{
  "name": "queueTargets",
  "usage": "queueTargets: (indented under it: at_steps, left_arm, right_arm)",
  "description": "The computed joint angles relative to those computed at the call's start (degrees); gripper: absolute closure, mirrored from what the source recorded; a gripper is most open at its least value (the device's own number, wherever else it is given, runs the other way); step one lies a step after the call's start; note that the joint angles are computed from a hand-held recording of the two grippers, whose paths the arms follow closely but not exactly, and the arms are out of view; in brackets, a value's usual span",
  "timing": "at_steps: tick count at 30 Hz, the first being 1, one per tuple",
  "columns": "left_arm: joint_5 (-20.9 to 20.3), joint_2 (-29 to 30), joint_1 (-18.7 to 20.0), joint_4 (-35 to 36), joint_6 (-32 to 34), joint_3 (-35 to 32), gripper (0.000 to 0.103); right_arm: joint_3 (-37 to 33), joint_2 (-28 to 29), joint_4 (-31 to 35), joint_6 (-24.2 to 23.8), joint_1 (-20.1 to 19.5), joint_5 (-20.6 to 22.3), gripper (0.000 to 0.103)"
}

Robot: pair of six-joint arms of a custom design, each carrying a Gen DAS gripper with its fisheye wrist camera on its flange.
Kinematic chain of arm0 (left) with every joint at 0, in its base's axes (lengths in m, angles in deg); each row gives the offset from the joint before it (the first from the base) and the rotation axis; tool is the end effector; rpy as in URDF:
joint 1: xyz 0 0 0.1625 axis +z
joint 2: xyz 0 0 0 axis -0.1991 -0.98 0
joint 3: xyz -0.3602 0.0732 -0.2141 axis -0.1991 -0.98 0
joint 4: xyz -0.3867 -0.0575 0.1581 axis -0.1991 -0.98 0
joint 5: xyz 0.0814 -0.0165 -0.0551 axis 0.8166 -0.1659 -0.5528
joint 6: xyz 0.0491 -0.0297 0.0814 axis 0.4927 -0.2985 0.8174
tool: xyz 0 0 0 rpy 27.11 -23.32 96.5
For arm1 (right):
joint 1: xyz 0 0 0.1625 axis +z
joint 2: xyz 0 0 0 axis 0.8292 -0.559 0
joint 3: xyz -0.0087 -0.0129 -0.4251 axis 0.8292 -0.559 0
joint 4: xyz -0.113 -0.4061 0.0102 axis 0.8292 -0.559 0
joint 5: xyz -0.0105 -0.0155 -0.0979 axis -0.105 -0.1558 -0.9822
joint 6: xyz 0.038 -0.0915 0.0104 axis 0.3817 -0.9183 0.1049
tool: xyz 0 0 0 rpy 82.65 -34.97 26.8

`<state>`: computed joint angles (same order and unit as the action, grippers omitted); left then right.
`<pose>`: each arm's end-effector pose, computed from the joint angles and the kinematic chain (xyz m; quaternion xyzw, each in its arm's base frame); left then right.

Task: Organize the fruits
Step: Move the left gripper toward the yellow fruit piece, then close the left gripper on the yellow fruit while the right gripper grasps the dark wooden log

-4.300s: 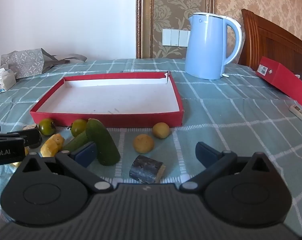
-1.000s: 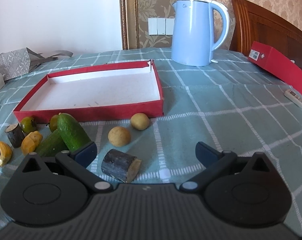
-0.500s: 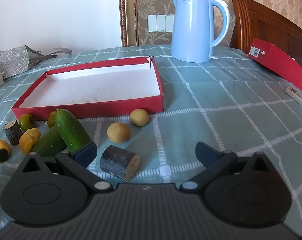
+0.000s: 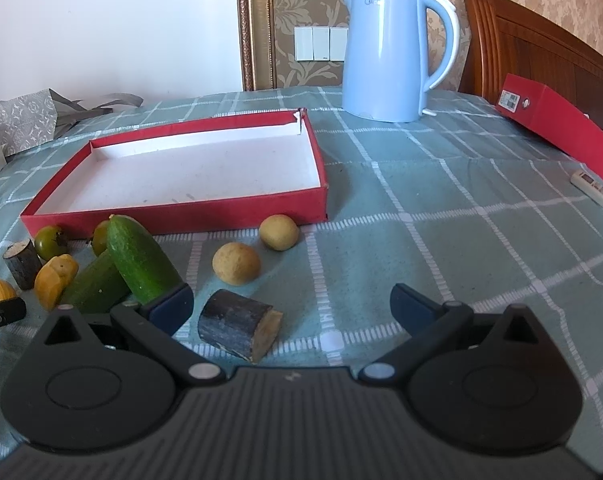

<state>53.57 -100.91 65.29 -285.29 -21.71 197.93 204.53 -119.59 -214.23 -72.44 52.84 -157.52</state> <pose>-0.0295 -0.4186 0.2147 0.1010 0.8053 -0.4236 0.4023 0.2469 -0.4811 0.0118 0.2342 -0.8439 0.3827 0.2941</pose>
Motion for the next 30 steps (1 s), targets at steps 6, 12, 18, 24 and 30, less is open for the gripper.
queueTargets:
  at_steps: [6, 12, 18, 24, 30]
  left_arm:
    - [-1.0, 0.9, 0.3, -2.3, 0.8, -0.3, 0.059]
    - [-1.9, 2.6, 0.9, -7.4, 1.7, -0.9, 0.060]
    - [-2.9, 4.6, 1.5, -13.0, 5.5, -1.2, 0.060]
    - [-3.9, 4.6, 2.1, -13.1, 5.6, -1.4, 0.060]
    - [-4.3, 4.5, 2.2, -13.1, 5.4, -1.4, 0.060]
  right_arm:
    - [0.2, 0.1, -1.3, -1.3, -0.2, -0.1, 0.000]
    - [2.2, -1.7, -0.9, -0.4, -1.3, 2.1, 0.000]
    - [6.5, -5.0, -2.4, -2.1, -3.0, 7.8, 0.000]
    - [7.3, -5.6, -2.3, -3.9, -3.4, 8.1, 0.000]
    - [6.3, -3.2, -3.3, -7.0, -2.0, 8.1, 0.000]
